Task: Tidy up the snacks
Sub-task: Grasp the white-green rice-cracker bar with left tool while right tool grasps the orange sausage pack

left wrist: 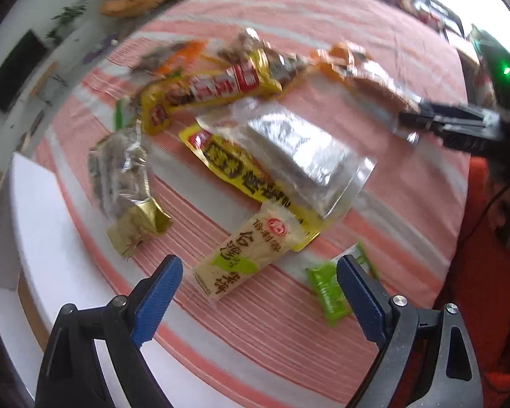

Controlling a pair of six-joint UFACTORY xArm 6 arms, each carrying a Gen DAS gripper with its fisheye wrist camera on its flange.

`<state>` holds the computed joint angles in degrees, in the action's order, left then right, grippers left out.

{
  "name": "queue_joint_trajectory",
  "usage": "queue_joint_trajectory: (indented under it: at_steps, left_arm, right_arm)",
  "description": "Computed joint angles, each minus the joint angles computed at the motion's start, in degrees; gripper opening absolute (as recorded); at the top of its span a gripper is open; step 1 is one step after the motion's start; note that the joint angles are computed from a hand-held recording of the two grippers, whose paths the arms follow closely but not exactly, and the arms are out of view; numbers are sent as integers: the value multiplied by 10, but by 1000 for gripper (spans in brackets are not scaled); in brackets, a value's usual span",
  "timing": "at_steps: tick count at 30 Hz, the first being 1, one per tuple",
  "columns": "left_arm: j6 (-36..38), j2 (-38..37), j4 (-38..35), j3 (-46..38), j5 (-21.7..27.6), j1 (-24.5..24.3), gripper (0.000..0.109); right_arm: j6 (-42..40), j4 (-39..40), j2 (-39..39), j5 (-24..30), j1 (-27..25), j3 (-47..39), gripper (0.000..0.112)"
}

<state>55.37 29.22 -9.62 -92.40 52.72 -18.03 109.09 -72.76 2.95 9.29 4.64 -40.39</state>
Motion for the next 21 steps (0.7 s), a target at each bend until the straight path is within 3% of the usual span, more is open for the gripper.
queue_joint_trajectory:
  at_steps: [2, 6, 9, 11, 17, 21]
  left_arm:
    - [18, 29, 20, -37, 27, -5, 92]
    - [46, 44, 64, -35, 20, -16, 88]
    - [31, 82, 61, -96, 87, -15, 68]
    - [9, 116, 57, -155, 158, -11, 43]
    - [-21, 101, 28, -150, 204, 12, 45]
    - [-4, 64, 17, -88, 164, 26, 47]
  right_arm:
    - [8, -8, -3, 0, 0, 2, 73]
    - [51, -43, -9, -9, -10, 8, 73]
    - [75, -65, -9, -17, -16, 8, 73]
    - [72, -62, -9, -15, -15, 8, 73]
    - [84, -73, -8, -18, -16, 6, 73]
    - [103, -92, -7, -26, -21, 4, 74]
